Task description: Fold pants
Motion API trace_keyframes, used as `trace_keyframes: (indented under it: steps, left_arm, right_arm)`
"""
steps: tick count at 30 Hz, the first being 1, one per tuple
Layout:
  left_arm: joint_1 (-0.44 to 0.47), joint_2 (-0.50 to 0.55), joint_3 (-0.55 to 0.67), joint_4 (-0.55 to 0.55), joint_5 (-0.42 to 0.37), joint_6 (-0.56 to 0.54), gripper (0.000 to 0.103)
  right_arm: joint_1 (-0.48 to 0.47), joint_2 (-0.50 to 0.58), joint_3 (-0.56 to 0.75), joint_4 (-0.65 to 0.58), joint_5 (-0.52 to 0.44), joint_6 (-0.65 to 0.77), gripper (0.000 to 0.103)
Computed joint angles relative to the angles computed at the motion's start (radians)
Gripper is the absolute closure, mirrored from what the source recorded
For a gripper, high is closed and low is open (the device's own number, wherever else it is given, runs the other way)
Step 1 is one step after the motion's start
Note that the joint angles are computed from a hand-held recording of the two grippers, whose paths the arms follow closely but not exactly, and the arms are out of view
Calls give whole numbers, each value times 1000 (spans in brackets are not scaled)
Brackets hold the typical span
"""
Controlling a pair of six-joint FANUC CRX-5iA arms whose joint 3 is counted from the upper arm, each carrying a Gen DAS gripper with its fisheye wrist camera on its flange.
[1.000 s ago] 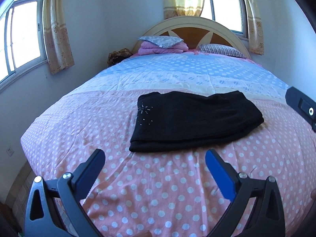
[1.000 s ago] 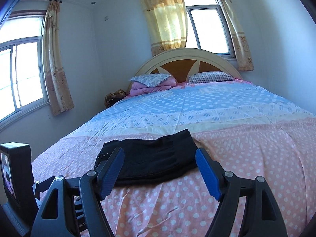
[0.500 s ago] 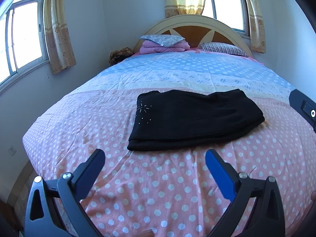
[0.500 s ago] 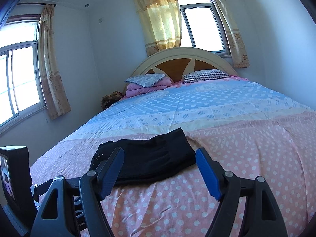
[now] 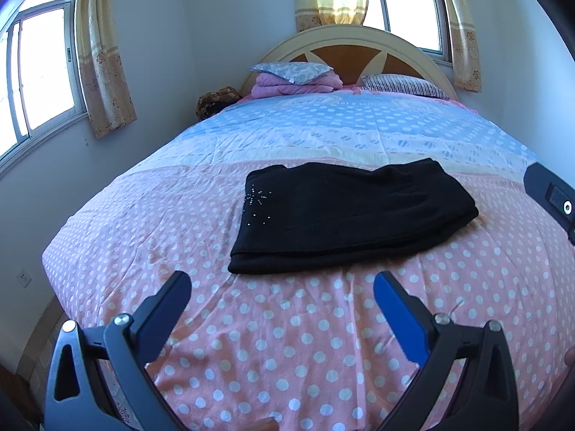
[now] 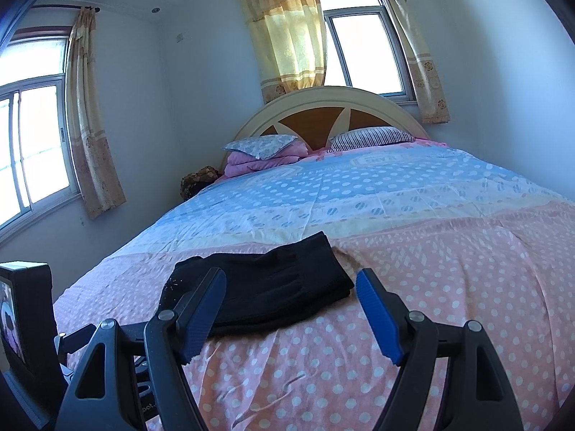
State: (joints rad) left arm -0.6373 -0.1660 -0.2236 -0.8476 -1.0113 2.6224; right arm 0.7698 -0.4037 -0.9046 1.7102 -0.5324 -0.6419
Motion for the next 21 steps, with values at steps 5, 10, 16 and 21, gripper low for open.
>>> trace_keyframes:
  steps: [5, 10, 16, 21]
  left_arm:
    - [-1, 3, 3, 3, -6, 2, 0]
    - [-2, 6, 5, -1, -14, 0, 0]
    - [-4, 6, 6, -6, -13, 9, 0]
    - [37, -20, -18, 51, 51, -23, 0]
  right_arm:
    - [3, 0, -2, -11, -6, 8, 26]
    - [13, -5, -6, -12, -29, 7, 26]
    - [14, -6, -5, -25, -25, 16, 26]
    - [11, -6, -6, -19, -23, 12, 26]
